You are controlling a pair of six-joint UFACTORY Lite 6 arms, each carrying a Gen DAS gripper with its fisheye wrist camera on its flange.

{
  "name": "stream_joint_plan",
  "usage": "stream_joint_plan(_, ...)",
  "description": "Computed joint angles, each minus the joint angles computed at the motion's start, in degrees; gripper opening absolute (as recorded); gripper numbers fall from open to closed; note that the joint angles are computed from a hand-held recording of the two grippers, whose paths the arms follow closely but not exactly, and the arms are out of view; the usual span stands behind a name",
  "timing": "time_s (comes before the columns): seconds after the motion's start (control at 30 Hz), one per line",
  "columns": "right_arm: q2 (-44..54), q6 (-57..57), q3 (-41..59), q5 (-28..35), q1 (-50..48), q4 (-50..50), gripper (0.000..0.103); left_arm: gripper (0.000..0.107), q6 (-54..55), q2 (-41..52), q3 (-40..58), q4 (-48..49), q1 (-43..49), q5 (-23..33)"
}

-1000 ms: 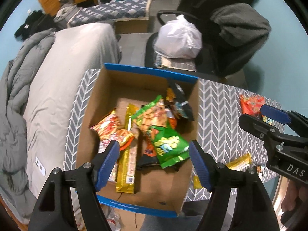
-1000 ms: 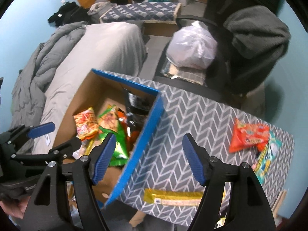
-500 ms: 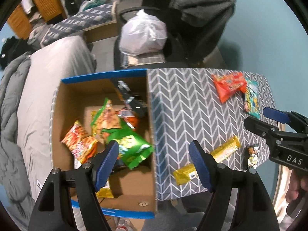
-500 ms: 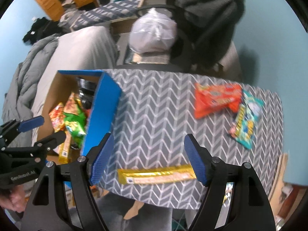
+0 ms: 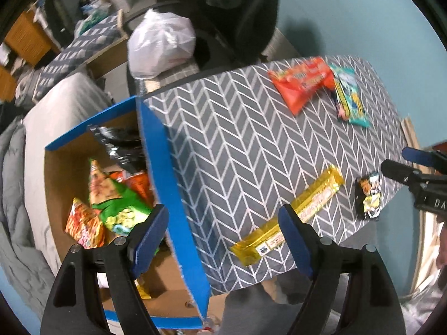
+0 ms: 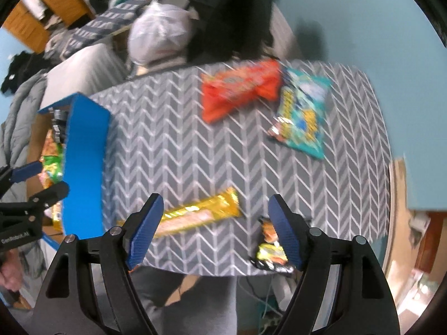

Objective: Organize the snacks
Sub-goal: 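Move both grippers back over the remaining snacks on the table, then grasp the black cartoon-printed bag with the right gripper while the left grasps the long yellow bar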

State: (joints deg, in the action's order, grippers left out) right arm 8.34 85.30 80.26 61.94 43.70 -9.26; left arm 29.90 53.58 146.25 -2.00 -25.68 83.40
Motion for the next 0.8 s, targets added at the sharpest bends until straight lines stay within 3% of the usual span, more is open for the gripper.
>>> stream_joint_plan(0.1, -5.4, 4.5, -8.7, -1.6, 1.4, 1.3, 0.077, 0.082, 1.1, -7.4, -14.8, 0.8, -2.1, -7.1)
stream_joint_plan(0.43, -19.3, 16.1, -33.0, -12.0, 7.3, 6.3, 0.077, 0.082, 2.5, -16.1, -35.5, 2.6, -8.2, -18.0)
stream_joint_plan(0.8, -14.6, 11.5, -43.2, -27.7, 9.2, 13.8, 0.077, 0.082, 2.5, -19.8, -48.7, 3.6, -11.3, -26.1)
